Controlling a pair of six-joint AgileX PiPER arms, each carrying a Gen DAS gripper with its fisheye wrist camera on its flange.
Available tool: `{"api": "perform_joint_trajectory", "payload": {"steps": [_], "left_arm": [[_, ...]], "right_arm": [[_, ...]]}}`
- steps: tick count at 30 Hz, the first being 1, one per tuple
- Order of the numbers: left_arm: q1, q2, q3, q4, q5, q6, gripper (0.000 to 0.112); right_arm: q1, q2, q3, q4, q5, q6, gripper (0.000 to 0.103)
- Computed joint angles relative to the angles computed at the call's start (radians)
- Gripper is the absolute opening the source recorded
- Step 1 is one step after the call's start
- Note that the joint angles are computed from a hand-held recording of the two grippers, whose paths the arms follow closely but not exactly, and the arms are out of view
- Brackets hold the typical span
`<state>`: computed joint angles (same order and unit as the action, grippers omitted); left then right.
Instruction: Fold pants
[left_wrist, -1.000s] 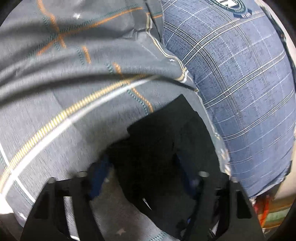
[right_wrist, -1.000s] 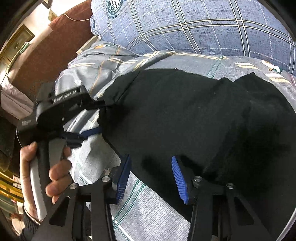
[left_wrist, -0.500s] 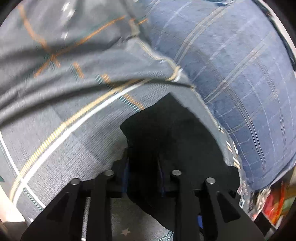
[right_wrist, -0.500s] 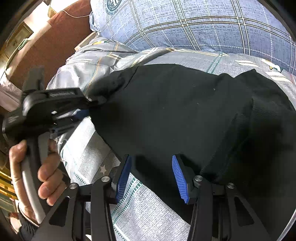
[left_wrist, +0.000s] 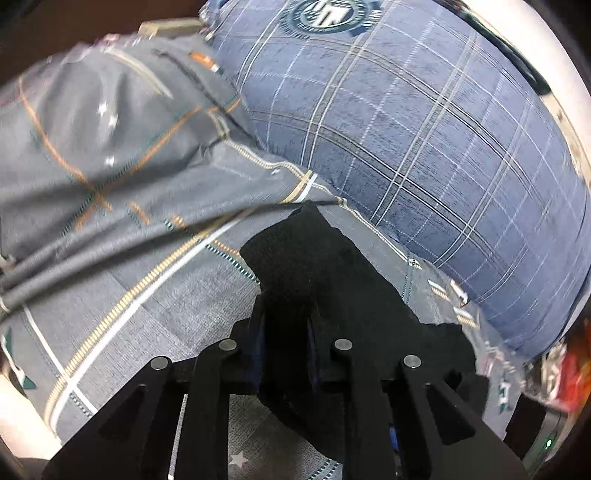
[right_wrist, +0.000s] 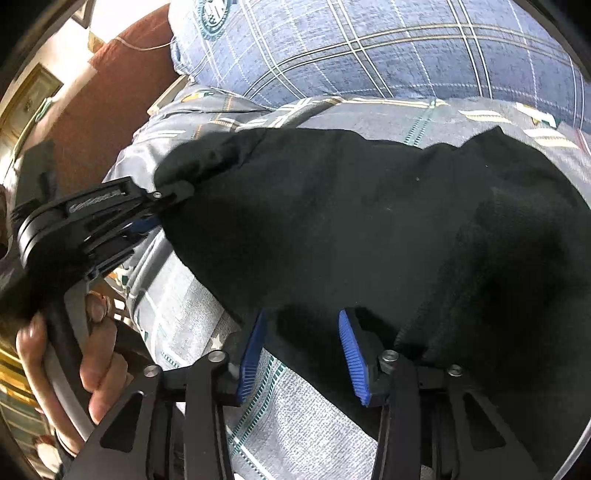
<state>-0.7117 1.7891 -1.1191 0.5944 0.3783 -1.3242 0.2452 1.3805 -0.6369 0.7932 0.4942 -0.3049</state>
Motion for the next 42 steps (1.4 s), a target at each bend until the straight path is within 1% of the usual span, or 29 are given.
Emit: {"api": "perform_joint_trajectory", "payload": {"steps": [2,3,4,6,8,9,11,13,14,16,19,21,23,25,28,33,35,36,37,38,40,41,42], "left_arm": [[0.002,0.008,-0.009,-0.007,0.013,0.023,0.015],[0.005,-0.002,0.003,-0.015,0.01,0.031,0.015],[0.007,-0.006,0.013,-0.025,-0.001,0.039,0.015],[0.016,-0.027,0.037,-0.053,-0.032,0.058,0.015],[0.02,-0.041,0.056,-0.063,-0.078,0.068,0.015],[0.012,-0.049,0.06,-0.034,-0.086,0.045,0.015],[-0.025,-0.057,0.054,0.083,-0.063,-0.057,0.015],[-0.063,-0.06,0.044,0.19,-0.042,-0.146,0.015],[-0.084,-0.067,0.043,0.246,-0.03,-0.189,0.015],[-0.117,-0.074,0.029,0.305,0.0,-0.221,0.015],[-0.158,-0.088,0.021,0.367,0.007,-0.25,0.015],[-0.185,-0.095,0.018,0.389,0.014,-0.255,0.015],[-0.218,-0.089,0.007,0.417,0.035,-0.259,0.015],[-0.259,-0.085,-0.003,0.44,0.056,-0.262,0.015],[-0.315,-0.06,-0.049,0.416,0.064,-0.217,0.015],[-0.406,-0.018,-0.122,0.44,0.106,-0.197,0.015],[-0.457,0.02,-0.172,0.442,0.141,-0.162,0.015],[-0.468,0.039,-0.194,0.422,0.149,-0.129,0.015],[-0.485,0.076,-0.234,0.378,0.159,-0.063,0.015],[-0.494,0.099,-0.255,0.36,0.163,-0.037,0.015],[-0.511,0.141,-0.285,0.317,0.145,0.012,0.017],[-0.513,0.165,-0.303,0.266,0.126,0.076,0.017],[-0.516,0.188,-0.323,0.217,0.118,0.142,0.02]], "right_arm": [[-0.017,0.011,0.006,0.042,0.008,-0.039,0.027],[-0.026,0.011,0.011,0.054,0.007,-0.044,0.024],[-0.037,0.01,0.015,0.075,0.013,-0.066,0.018],[-0.05,0.016,0.016,0.105,0.024,-0.094,0.017],[-0.033,0.038,0.008,0.076,0.014,-0.068,0.016],[-0.012,0.044,-0.001,0.018,0.001,-0.017,0.015],[0.003,0.038,-0.015,-0.042,0.007,0.034,0.015],[-0.028,0.017,-0.011,-0.005,0.041,-0.005,0.018],[-0.055,-0.001,-0.001,0.021,0.057,-0.033,0.019],[-0.115,-0.039,0.01,0.04,0.092,-0.059,0.021],[-0.233,-0.106,0.022,0.042,0.158,-0.077,0.021],[-0.332,-0.154,0.032,0.052,0.214,-0.103,0.021],[-0.48,-0.222,0.058,0.072,0.294,-0.161,0.021],[-0.595,-0.276,0.074,0.046,0.353,-0.174,0.021],[-0.734,-0.313,0.088,0.03,0.413,-0.212,0.021],[-0.818,-0.299,0.091,0.012,0.444,-0.243,0.021],[-0.855,-0.313,0.093,-0.007,0.464,-0.265,0.021],[-0.871,-0.32,0.092,-0.019,0.465,-0.272,0.021],[-0.89,-0.327,0.093,-0.024,0.474,-0.281,0.021],[-0.92,-0.331,0.094,-0.022,0.491,-0.299,0.021],[-0.993,-0.318,0.096,-0.011,0.532,-0.354,0.022],[-1.011,-0.309,0.096,-0.011,0.534,-0.367,0.022],[-1.02,-0.298,0.094,-0.015,0.532,-0.372,0.022]]}}
